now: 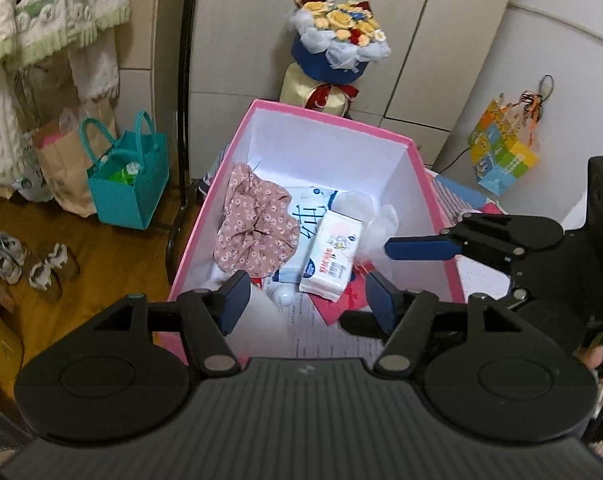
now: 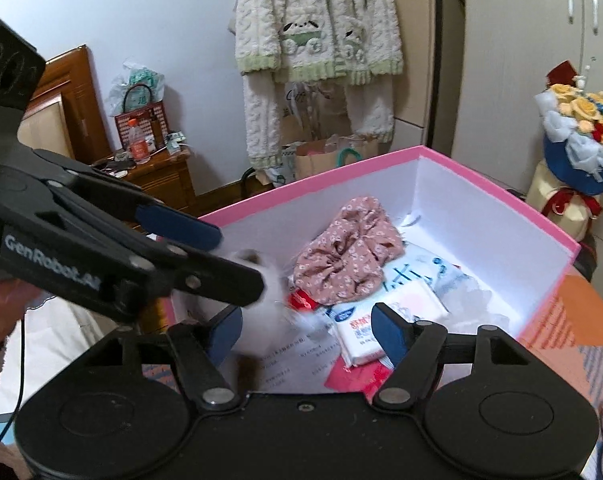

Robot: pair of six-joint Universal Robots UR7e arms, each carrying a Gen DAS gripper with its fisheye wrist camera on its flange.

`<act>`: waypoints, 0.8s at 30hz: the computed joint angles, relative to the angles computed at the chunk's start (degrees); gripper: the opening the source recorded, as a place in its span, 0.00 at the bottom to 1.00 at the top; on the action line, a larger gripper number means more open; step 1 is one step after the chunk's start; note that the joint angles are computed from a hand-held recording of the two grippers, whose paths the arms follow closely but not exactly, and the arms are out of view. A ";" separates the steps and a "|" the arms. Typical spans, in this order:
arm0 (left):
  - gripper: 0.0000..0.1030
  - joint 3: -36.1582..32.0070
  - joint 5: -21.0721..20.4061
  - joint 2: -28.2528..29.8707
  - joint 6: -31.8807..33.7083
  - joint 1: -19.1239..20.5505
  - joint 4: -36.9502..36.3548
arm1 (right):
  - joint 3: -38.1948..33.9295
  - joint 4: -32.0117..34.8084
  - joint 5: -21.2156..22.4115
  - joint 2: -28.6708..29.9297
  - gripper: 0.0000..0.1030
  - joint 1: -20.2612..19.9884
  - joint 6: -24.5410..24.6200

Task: Organize soft objects
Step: 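Lower the plush toy into the box and open the left gripper, then move the left tool back toward the lilac plush toy on the table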

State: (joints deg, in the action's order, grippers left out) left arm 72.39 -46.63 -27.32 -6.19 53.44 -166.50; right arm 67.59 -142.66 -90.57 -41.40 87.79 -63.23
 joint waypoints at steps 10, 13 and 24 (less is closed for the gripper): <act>0.65 8.11 0.36 -3.94 6.70 -4.09 -5.50 | 10.28 -9.69 -2.46 -7.56 0.75 -0.13 0.37; 0.66 10.18 0.63 -4.72 8.71 -5.52 -7.03 | 13.35 -12.65 -3.94 -9.75 0.76 -0.02 0.36; 0.69 13.75 -2.31 -5.78 10.82 -9.04 -5.32 | 23.64 -17.55 -3.33 -19.26 0.81 -3.41 1.44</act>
